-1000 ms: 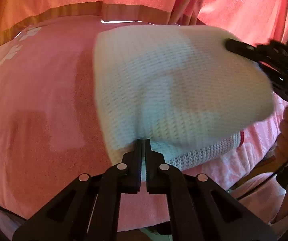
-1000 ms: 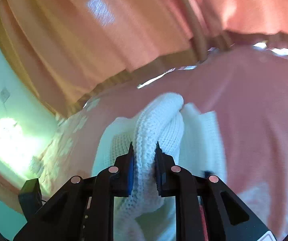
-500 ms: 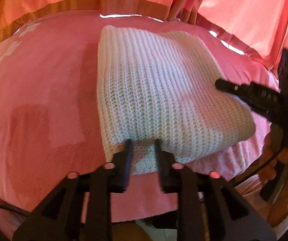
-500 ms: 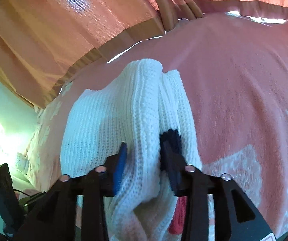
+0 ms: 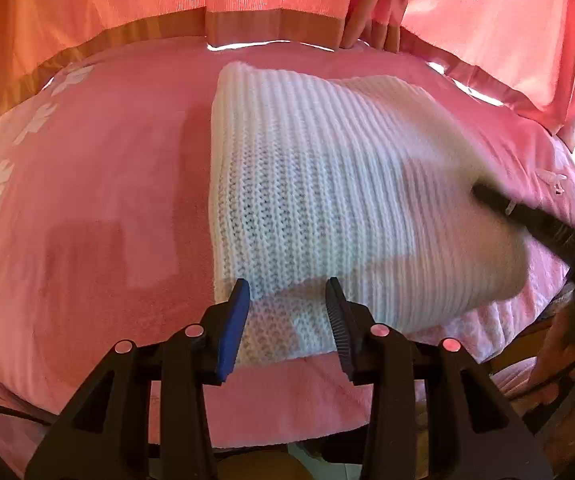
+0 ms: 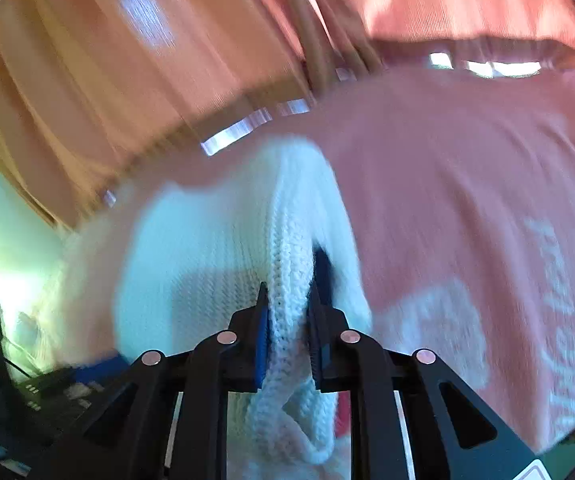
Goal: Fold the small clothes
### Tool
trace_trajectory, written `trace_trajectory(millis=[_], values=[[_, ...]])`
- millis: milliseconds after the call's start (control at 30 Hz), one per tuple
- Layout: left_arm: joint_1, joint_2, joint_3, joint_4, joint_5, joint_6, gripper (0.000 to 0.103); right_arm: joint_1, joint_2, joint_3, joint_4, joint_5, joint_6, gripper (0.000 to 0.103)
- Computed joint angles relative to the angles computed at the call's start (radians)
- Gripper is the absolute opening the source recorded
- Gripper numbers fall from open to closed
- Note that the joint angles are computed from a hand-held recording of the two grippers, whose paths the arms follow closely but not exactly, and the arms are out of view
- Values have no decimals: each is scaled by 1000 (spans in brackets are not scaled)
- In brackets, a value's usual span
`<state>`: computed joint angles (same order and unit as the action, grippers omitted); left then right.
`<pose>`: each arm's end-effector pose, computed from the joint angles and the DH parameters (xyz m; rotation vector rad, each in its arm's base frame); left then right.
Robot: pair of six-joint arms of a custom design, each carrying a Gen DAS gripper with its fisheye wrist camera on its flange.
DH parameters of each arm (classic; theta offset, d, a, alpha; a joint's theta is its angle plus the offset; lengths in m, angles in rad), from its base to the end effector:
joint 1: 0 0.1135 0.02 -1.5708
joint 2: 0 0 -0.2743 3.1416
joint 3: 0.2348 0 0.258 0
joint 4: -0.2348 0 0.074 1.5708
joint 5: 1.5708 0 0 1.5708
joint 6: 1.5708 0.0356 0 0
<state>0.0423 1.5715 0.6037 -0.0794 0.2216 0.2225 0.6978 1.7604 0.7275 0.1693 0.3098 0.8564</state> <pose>0.2664 0.0034 0.1210 0.3098 2.5709 -0.1939 0.2536 0.1985 0.1161 0.3289 2.3877 0.3549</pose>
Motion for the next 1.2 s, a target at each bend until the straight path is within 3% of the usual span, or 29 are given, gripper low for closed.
trace_trajectory(millis=[67, 167, 300, 367, 433, 500, 533, 600, 667, 767, 833, 900, 967, 1000, 1067, 1200], values=[[-11, 14, 2, 7, -15, -7, 39, 1, 46, 59, -78, -2, -4, 19], [-4, 12, 3, 3, -4, -17, 45, 55, -27, 45, -85, 117, -28, 29], [63, -24, 17, -40, 82, -32, 66, 81, -106, -34, -52, 137, 32, 32], [103, -44, 34, -60, 148, -46, 72, 76, -108, -45, -43, 110, 47, 50], [118, -35, 57, -64, 181, -68, 85, 72, -92, -13, -100, 122, 47, 65], [125, 5, 89, -43, 196, -102, 88, 59, -77, 4, -119, 101, 36, 66], [115, 48, 119, -36, 182, -116, 88, 47, -63, 9, -103, 73, 32, 65], [103, 110, 161, -44, 157, -139, 88, 10, -19, -5, -14, -23, 29, 25], [103, 142, 180, -56, 164, -158, 88, 3, -13, -5, -1, -44, 20, 19], [99, 146, 166, -34, 149, -154, 88, 49, -127, -51, -8, 81, 9, 16], [89, 157, 157, -12, 128, -137, 88, 43, -125, -40, -49, 105, 32, 15], [77, 184, 159, 6, 103, -124, 88, -29, -12, 8, -85, -29, 15, 23], [76, 211, 174, -1, 111, -123, 88, -44, -25, -20, -36, -84, 29, 30], [82, 218, 183, -11, 125, -124, 88, -40, -43, -23, -41, -74, 22, 33], [100, 228, 208, -34, 172, -132, 88, -26, -82, -22, -73, -13, 32, 59], [148, 272, 270, -64, 300, -156, 91, -76, -72, -21, -37, -91, 28, 67]])
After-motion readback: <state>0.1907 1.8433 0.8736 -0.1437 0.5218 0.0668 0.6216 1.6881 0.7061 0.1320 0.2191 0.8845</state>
